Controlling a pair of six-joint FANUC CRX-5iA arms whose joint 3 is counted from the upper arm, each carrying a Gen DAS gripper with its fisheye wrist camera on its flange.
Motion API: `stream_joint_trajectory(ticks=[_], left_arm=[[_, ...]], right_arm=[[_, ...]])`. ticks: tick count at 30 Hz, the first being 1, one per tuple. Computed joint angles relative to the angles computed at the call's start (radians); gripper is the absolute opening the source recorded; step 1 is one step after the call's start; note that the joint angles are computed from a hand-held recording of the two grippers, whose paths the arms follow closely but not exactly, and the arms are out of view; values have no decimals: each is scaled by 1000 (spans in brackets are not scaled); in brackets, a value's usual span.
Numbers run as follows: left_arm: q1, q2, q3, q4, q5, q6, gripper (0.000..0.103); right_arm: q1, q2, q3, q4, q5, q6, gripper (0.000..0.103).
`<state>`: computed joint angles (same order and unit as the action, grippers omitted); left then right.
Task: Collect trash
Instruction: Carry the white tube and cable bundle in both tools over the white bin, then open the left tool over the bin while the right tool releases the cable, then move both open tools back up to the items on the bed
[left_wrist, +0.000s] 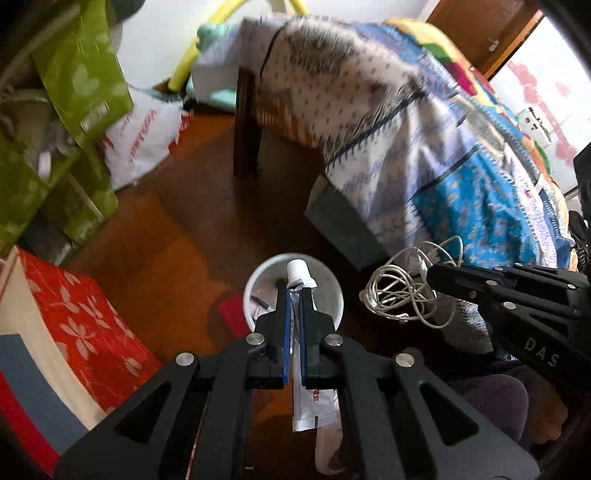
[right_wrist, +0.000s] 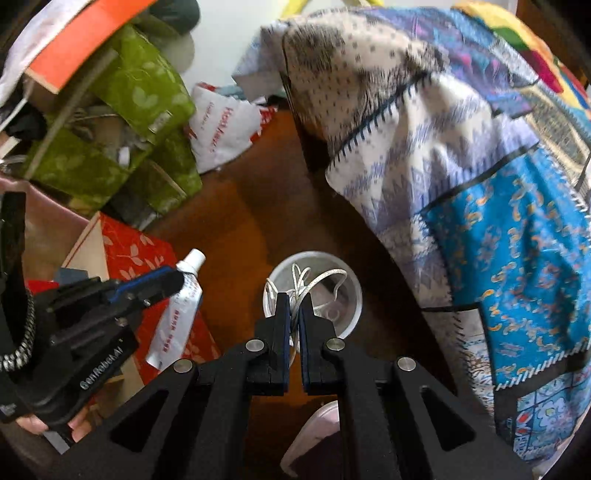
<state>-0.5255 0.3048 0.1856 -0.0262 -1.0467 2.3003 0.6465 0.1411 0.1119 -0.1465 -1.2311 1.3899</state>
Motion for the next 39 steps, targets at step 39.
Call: stream_joint_trajectory(ticks=[39], left_arm=[[-155,105,484,-193,-169,-1,20]], right_arm=[[-147,-250,-32,54,49,10,30]])
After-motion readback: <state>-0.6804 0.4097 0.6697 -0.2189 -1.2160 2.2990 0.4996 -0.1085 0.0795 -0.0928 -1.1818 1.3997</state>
